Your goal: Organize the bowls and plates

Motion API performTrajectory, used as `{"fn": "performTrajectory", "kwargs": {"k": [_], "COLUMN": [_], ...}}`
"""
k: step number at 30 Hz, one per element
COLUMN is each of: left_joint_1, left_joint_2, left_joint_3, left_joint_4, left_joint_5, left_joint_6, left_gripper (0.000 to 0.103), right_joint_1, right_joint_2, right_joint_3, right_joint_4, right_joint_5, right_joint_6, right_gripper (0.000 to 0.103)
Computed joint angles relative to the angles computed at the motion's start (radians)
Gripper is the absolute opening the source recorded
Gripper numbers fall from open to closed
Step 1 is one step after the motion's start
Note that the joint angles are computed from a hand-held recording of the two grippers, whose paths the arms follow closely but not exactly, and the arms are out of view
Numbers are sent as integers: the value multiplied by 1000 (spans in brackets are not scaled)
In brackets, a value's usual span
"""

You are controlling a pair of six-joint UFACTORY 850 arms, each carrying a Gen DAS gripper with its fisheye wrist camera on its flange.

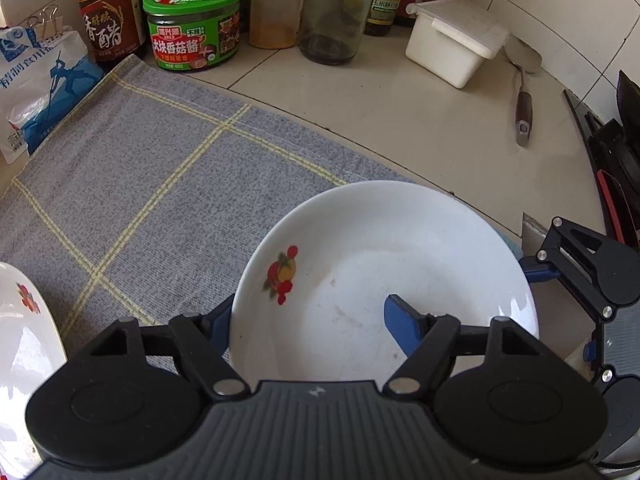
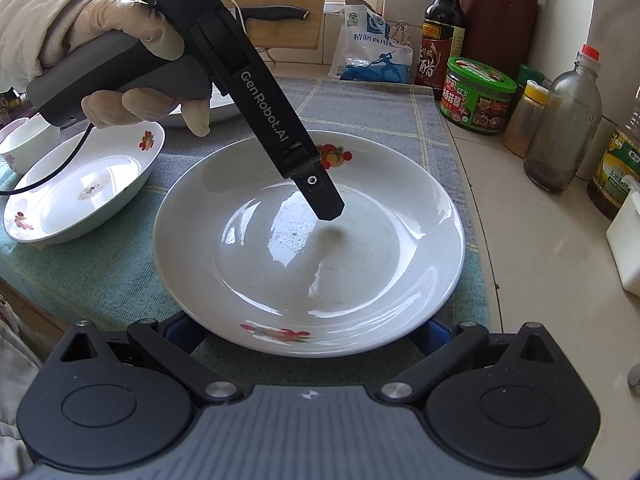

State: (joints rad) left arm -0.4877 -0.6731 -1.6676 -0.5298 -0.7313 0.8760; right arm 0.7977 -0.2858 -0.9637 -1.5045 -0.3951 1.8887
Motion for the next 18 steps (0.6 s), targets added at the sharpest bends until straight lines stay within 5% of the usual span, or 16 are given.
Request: {"fn": "performTrajectory", "kwargs": {"k": [18], "left_joint_1": [14], "left_joint_2": [-125], "left_joint_3": [-226], "left_joint_4": [-6], "left_joint_5": [26], "left_joint_6": [-84], "left_gripper": [75], "right_joint_1": [-117], "right_joint_2": [-54], "right_joint_3": [-84], "right_joint_4": [-137], "right_joint_5": [56], "right_joint_6": [-55], "right_gripper": [103]}}
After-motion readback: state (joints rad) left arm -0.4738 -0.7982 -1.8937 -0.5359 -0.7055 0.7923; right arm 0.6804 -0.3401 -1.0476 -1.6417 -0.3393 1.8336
